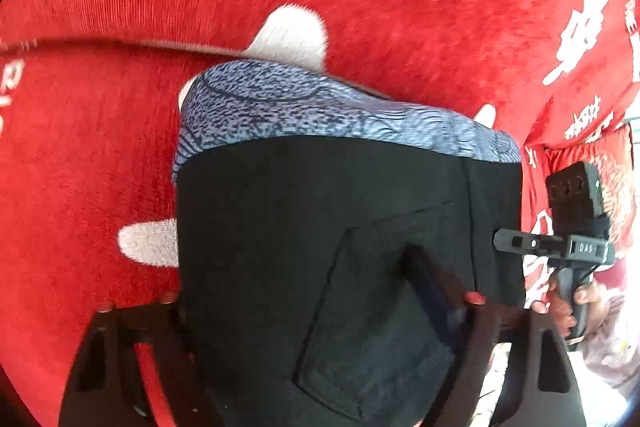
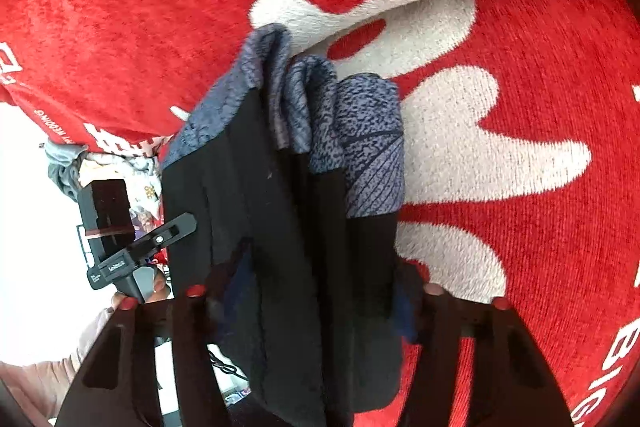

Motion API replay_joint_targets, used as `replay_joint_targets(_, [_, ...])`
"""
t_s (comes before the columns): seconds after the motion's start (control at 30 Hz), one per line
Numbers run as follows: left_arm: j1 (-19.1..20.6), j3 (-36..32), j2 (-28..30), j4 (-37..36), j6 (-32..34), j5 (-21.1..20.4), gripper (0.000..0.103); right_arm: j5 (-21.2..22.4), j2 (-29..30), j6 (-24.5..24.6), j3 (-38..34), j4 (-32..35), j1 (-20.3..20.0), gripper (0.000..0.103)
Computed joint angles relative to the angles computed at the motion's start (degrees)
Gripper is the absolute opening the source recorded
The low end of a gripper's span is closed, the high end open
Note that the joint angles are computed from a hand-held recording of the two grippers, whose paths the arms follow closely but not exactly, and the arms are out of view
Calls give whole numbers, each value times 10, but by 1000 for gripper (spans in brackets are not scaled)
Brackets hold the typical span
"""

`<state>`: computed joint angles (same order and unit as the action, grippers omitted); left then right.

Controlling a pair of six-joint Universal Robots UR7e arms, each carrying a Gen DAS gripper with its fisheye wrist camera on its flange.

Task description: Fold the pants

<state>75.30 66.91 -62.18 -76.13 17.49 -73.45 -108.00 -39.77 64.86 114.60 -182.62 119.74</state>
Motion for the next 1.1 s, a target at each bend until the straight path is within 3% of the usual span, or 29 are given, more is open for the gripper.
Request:
replay_joint_targets(0.07, [-5,-2,-5,-1,3,-1,67,-1,-1,2,-1,-4,8,51])
replay_joint_targets(0.17, [-7,-19,-10,17,6,-14,60,-3,-6,3,-7,-2,18,48])
replay_joint_targets(0.5, [-10,-66,-48,91,17,3,60,-9,22,49,-57,-10,76,47])
replay_joint_targets(0.7, [4,-69,-66,118,4,48,62,-5,71,90,-104,-14,101,46])
replay_joint_targets(0.77, [9,-54,-71,98,4,85,69,-3,85,101,-113,-11,102,46])
replay_joint_targets(0.83, [21,-31,-81,60,15,134,75,-6,94,120,-124,20,100,46])
replay_joint_targets(0.87, [26,-28,-83,42,20,136,87,-14,94,139,-127,45,100,46])
replay_joint_targets(0.9, [28,-26,-83,29,16,140,89,-22,94,154,-128,61,99,47])
replay_joint_targets(0.97, [28,-43,-77,31,-2,144,89,-35,87,176,-132,90,101,49])
replay_joint_targets(1.1, [17,-63,-81,2,18,150,89,-77,69,171,-192,261,122,49])
